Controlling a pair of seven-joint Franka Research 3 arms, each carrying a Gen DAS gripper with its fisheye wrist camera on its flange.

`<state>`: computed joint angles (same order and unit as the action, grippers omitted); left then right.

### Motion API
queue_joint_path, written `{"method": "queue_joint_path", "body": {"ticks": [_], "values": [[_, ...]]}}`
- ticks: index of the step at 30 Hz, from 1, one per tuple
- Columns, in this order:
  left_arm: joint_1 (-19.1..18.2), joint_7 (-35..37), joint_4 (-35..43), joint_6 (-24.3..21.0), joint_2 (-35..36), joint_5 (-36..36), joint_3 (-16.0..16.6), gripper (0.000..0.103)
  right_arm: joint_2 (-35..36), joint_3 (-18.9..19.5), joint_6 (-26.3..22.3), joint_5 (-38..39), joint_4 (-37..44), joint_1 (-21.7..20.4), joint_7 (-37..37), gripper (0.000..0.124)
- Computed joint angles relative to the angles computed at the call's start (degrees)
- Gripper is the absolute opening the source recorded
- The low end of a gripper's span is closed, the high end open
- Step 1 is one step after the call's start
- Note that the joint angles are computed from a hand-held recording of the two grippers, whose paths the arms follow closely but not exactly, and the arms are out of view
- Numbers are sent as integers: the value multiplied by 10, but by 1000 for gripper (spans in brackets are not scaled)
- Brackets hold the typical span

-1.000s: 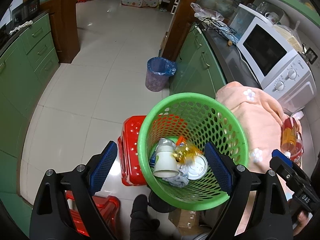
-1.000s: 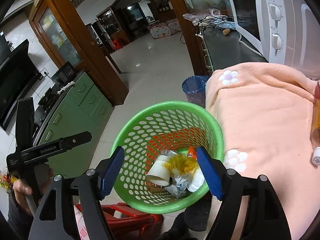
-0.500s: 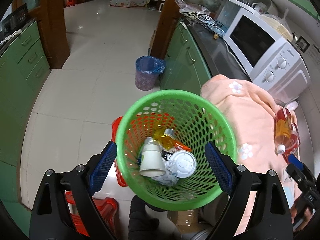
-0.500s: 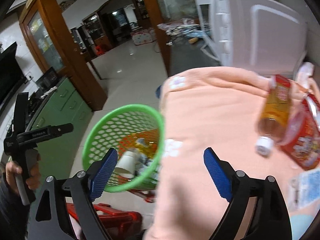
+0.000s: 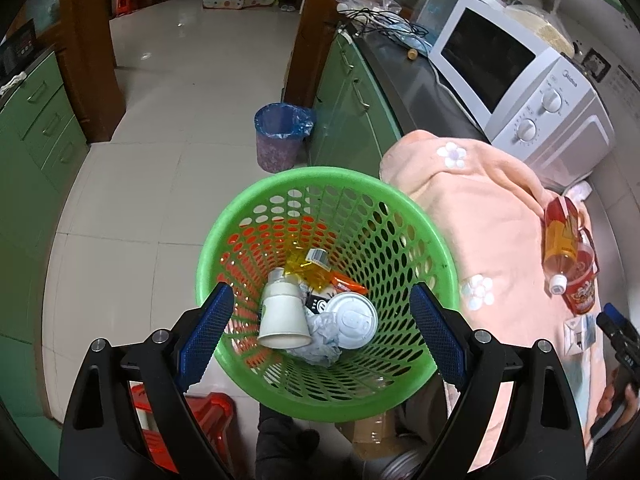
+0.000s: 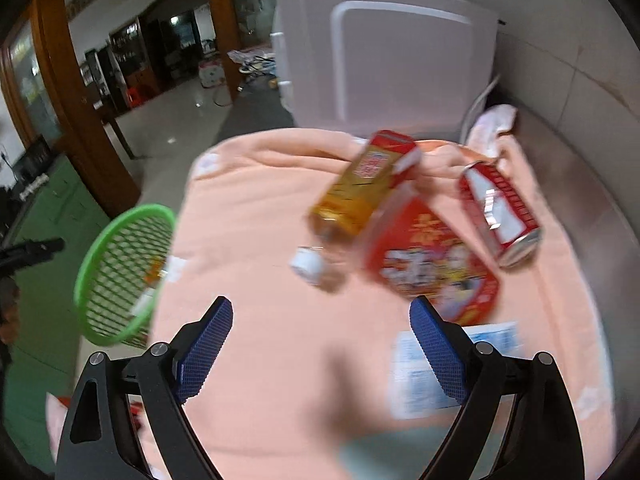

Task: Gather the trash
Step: 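Grasp the red printed cup with the right tool while the left tool moves toward the drink bottle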

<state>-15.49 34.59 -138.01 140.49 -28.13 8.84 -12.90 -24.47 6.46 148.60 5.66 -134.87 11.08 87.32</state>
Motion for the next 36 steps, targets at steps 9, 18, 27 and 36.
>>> {"method": "queue_joint_path", "body": {"ticks": [9,18,27,36], "values": [[-3,11,38,-11,41,7,-7,88,49,-13,-17,-58,42,-21,-84,87],[-3,20,71,-20,78,10,-9,88,112,-12,-29,-137,73,-27,-139,87],[-8,36,126,-25,136,16,-16,88,159,-23,-26,-164,113,-23,-169,87],[-25,77,220,-20,219,16,-27,88,173,-31,-30,-162,121,-13,-180,79]]}}
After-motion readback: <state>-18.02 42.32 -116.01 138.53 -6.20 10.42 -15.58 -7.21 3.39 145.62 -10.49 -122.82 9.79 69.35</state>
